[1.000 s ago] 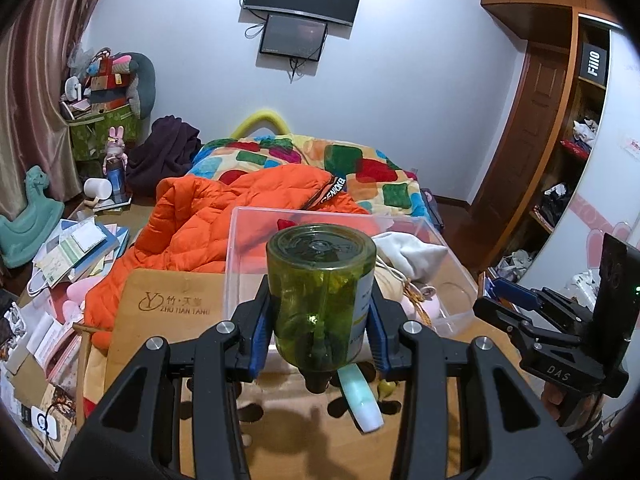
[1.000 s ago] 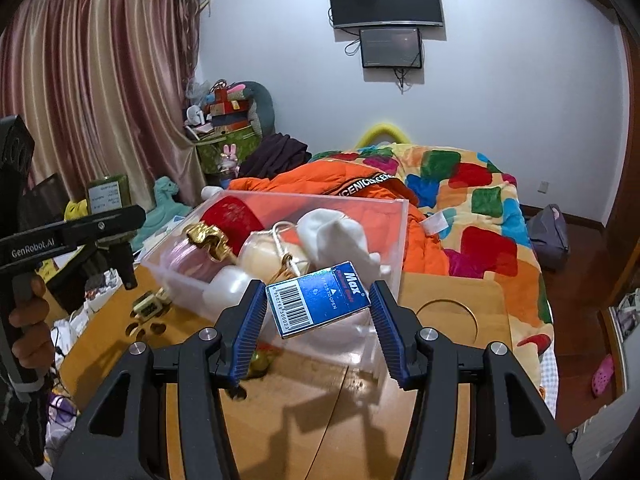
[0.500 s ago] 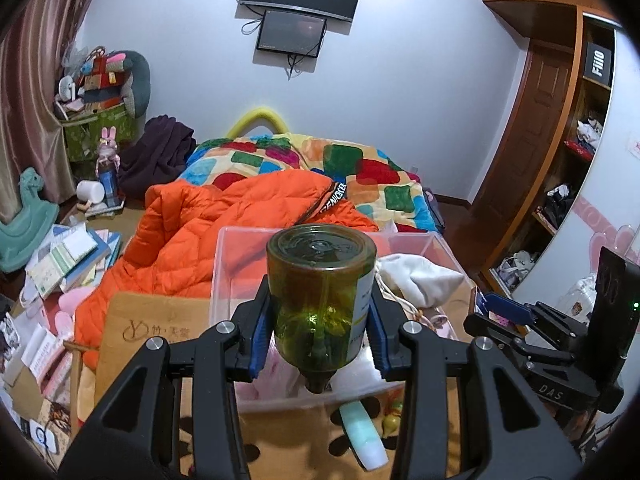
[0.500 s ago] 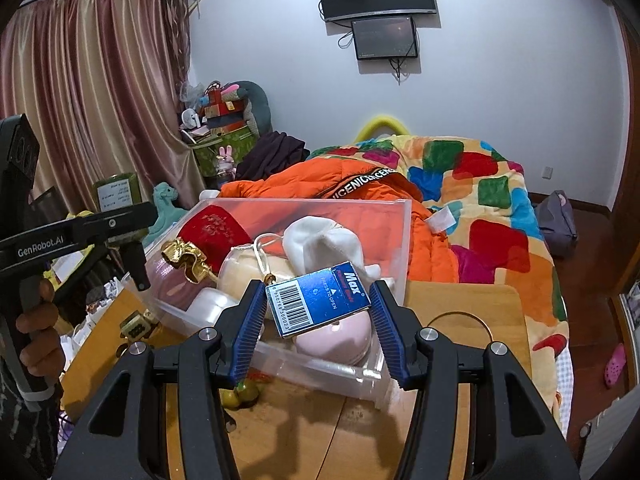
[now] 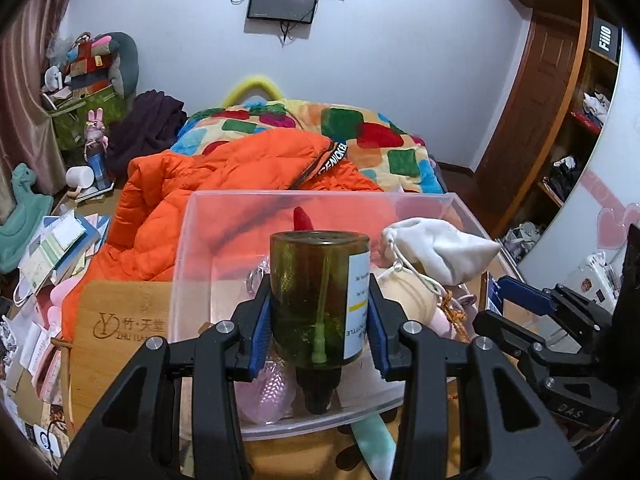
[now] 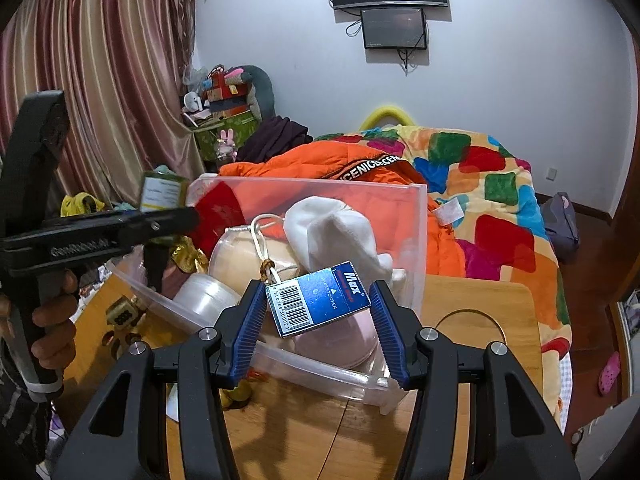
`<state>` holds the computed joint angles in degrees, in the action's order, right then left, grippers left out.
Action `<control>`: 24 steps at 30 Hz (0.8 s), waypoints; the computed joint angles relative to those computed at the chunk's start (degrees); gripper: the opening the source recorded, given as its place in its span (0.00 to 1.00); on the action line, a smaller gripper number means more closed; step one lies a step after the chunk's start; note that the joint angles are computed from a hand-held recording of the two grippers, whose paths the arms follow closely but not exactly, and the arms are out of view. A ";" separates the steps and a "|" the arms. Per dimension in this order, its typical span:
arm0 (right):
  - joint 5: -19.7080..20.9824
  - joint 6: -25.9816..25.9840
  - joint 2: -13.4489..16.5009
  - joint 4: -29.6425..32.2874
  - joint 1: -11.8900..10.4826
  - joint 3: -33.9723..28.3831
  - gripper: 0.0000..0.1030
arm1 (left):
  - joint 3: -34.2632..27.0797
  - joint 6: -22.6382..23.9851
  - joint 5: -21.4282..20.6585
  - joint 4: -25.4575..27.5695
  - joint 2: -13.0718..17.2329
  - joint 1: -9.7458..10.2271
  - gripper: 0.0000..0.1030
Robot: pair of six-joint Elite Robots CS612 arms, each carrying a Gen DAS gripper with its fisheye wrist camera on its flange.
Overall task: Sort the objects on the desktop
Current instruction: 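Carry the green bottle and blue card box over the clear box and open both tools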
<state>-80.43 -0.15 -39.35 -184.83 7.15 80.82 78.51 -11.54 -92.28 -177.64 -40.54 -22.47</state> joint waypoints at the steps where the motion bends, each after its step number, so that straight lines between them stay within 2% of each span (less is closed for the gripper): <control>1: -0.56 -0.41 0.03 0.07 0.13 -0.06 0.48 | -0.07 0.28 0.09 0.01 0.02 -0.06 0.40; 7: -3.14 -1.78 0.41 0.11 0.89 -0.58 0.49 | 0.17 2.68 0.96 0.49 0.01 -0.84 0.40; 11: -4.03 -1.56 0.43 0.05 1.05 -0.63 0.50 | 0.05 4.50 3.07 0.68 0.11 -1.63 0.40; 13: -4.23 -1.46 0.34 0.41 1.06 -0.67 0.52 | -0.42 4.40 1.69 1.91 0.18 -1.49 0.45; 16: -5.44 -2.04 0.20 0.26 1.32 -0.52 0.56 | -0.50 4.29 1.14 2.53 0.12 -1.39 0.46; 18: -6.79 -2.72 0.11 -1.20 1.58 -0.07 0.66 | -0.34 3.63 -0.04 2.71 -0.08 -1.13 0.46; 24: -7.38 -3.07 -0.70 -3.07 1.86 1.26 0.69 | 0.44 1.76 -3.94 2.59 -0.91 -0.23 0.47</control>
